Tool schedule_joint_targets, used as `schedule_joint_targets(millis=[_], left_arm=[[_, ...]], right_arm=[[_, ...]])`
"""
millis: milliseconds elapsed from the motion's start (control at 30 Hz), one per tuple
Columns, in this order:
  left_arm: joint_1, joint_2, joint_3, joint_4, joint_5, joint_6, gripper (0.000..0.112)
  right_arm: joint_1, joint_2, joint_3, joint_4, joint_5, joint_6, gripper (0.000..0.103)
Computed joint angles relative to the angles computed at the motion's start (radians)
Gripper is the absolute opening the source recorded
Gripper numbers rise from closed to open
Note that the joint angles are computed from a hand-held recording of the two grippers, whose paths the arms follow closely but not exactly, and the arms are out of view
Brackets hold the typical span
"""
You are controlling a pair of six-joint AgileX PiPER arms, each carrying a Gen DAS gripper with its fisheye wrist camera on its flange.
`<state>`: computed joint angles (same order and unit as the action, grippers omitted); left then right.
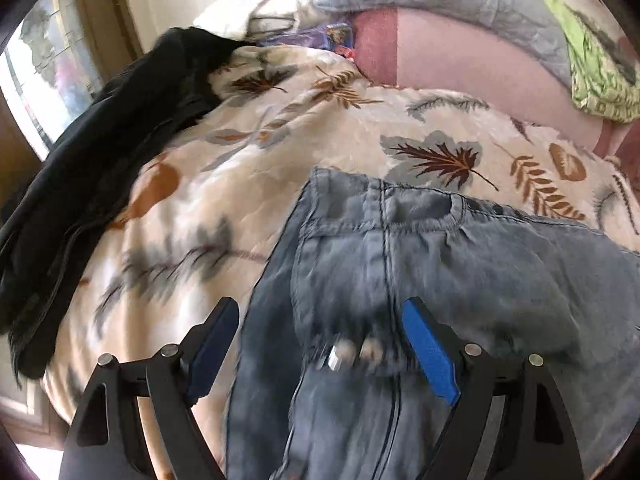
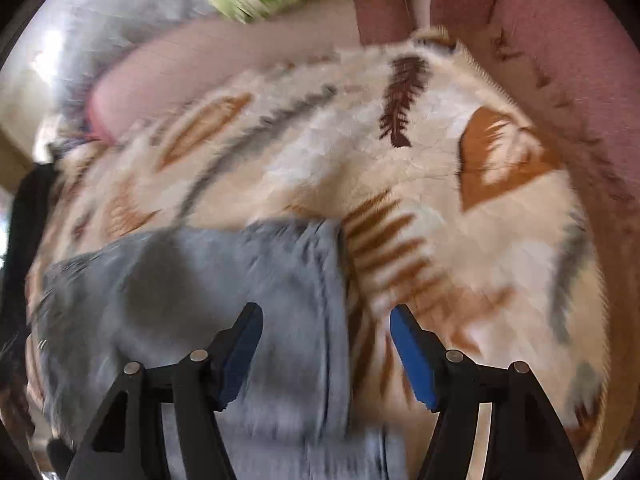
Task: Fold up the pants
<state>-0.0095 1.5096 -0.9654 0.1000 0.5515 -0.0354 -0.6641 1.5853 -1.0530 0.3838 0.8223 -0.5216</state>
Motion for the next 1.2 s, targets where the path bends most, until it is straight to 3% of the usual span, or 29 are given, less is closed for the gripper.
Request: schedule_joint_targets(millis=[33, 67, 100, 167, 200, 267, 367, 467, 500, 533, 567, 633, 733, 800, 900, 967, 1067, 1200], left_arm=[[-0.021, 0.041, -0.025, 0.030, -0.007, -0.036, 0.084], [-0.040, 0.080, -0.046, 0.063, -0.018, -0.070, 0.084], [-0.048, 0.095, -0.057, 0.078, -0.019, -0.084, 0.084], [-0.061, 0.151, -0.095, 0.110, -0.019, -0.115, 0.084], [-0.063, 0.166, -0.104, 0.113, -0.022, -0.117, 0.084], [-0.068, 0.191, -0.112, 0.133, -0.037, -0.133, 0.084], [-0.081, 0.205, -0.115, 0.124, -0.052, -0.127, 0.084], [-0.134, 0.230, -0.115, 0.283, -0.052, -0.274, 0.084], [-0.139, 0.233, -0.117, 0.298, -0.046, -0.284, 0.085], [-0.136, 0.232, -0.118, 0.293, -0.043, -0.276, 0.085], [-0.129, 0.225, -0.116, 0.278, -0.045, -0.262, 0.085], [-0.101, 0.189, -0.099, 0.236, -0.065, -0.223, 0.084], [-0.046, 0.143, -0.078, 0.098, -0.103, -0.106, 0.085], [-0.031, 0.157, -0.086, 0.074, -0.096, -0.103, 0.085], [-0.076, 0.280, -0.164, 0.170, 0.028, -0.161, 0.088], [-0.078, 0.252, -0.162, 0.174, 0.028, -0.184, 0.087], [-0.038, 0.143, -0.132, 0.023, -0.051, -0.052, 0.087], [0.005, 0.216, -0.299, -0.168, 0.046, 0.106, 0.087]], right_arm=[[0.016, 0.065, -0.037, 0.006, -0.011, 0.016, 0.068], [0.027, 0.125, -0.074, 0.017, -0.003, 0.018, 0.045], [0.056, 0.167, -0.092, -0.006, -0.019, 0.047, 0.037], [0.109, 0.154, -0.099, -0.085, -0.054, 0.083, 0.011], [0.146, 0.120, -0.098, -0.157, -0.072, 0.119, 0.010], [0.206, 0.039, -0.072, -0.357, -0.175, 0.227, 0.010], [0.234, 0.072, -0.147, -0.502, -0.187, 0.372, 0.013], [0.275, 0.200, -0.168, -0.600, -0.168, 0.430, 0.030], [0.270, 0.214, -0.147, -0.607, -0.177, 0.440, 0.030], [0.253, 0.188, -0.111, -0.574, -0.226, 0.421, 0.033], [0.223, 0.138, -0.063, -0.501, -0.258, 0.391, 0.043], [0.142, 0.051, -0.012, -0.307, -0.243, 0.257, 0.058], [0.020, -0.080, 0.057, -0.077, -0.149, 0.042, 0.063], [0.005, -0.100, 0.087, -0.082, -0.091, 0.034, 0.063], [0.042, 0.002, 0.147, -0.277, -0.149, 0.081, 0.059], [0.025, -0.021, 0.105, -0.256, -0.085, 0.103, 0.060], [0.004, -0.116, 0.074, -0.183, -0.075, 0.019, 0.061], [-0.016, -0.048, -0.063, -0.089, -0.038, -0.020, 0.065]])
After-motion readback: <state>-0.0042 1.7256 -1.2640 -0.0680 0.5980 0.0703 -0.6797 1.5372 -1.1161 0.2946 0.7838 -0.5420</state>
